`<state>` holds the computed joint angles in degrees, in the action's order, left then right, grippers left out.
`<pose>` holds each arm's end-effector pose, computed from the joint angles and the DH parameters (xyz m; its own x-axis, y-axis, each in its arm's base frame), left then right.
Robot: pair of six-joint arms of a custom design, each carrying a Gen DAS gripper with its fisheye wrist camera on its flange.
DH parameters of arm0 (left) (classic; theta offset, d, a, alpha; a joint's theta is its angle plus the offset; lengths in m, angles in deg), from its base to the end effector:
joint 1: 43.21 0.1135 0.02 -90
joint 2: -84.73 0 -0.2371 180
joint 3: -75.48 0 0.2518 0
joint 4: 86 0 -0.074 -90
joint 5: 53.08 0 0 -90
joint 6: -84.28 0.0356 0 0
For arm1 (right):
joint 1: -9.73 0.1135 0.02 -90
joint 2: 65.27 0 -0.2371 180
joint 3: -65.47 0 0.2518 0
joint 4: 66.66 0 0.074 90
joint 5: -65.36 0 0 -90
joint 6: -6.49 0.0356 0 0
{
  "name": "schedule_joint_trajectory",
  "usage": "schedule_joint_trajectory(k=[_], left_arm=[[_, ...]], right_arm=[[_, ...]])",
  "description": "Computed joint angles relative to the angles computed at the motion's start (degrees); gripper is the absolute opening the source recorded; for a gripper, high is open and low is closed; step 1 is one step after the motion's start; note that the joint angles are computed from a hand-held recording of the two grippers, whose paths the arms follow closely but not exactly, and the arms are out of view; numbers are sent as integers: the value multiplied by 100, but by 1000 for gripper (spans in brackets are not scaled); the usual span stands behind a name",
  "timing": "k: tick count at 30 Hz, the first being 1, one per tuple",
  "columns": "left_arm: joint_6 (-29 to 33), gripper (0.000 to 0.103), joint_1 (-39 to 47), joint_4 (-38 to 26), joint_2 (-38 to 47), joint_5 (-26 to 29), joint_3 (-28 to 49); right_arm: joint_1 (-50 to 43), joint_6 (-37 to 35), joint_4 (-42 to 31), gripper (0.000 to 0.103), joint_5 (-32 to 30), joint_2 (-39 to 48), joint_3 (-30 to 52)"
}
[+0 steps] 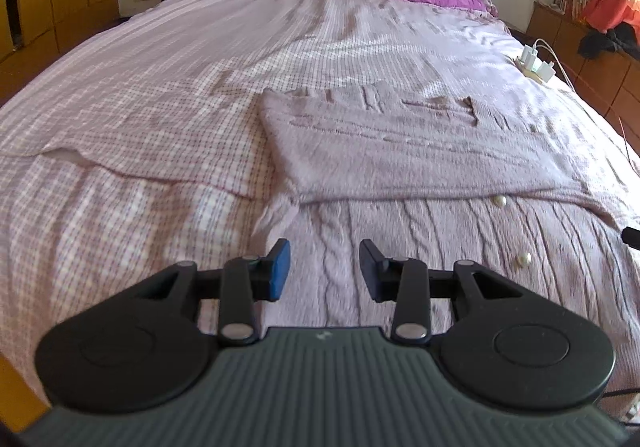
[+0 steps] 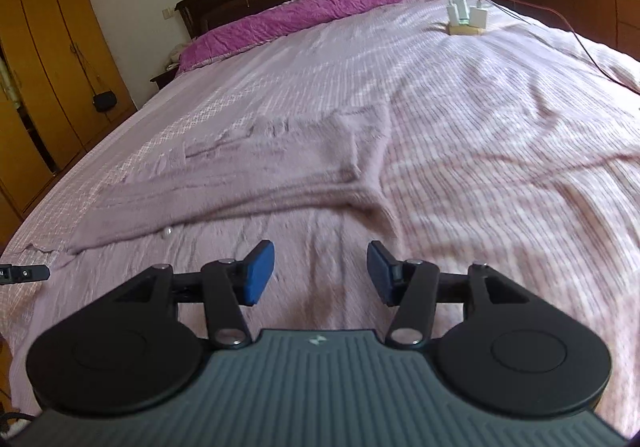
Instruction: Fold small clothes
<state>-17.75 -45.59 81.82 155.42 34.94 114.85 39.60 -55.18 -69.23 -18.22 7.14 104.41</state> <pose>0.2360 -0.0086 0.1309 -0.6761 -0.1804 -0.7144 -0.1272 0.9836 -0.1279 0.2160 0.1195 0.1363 -0.6467 0.1724 -0.7430 -0.1245 0.9372 0.3258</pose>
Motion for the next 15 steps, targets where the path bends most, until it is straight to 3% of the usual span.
schedule_joint_trajectory(k=[9,15], left_arm=[[46,40,5,-456,-1023,-46,-750],[112,41,150,-1080,-1843,29,-1081]], right_arm=[[-86,26,-1209,60,-85,-1930,-945],[-331,-199,-1907,60,-541,-2519,-1105]])
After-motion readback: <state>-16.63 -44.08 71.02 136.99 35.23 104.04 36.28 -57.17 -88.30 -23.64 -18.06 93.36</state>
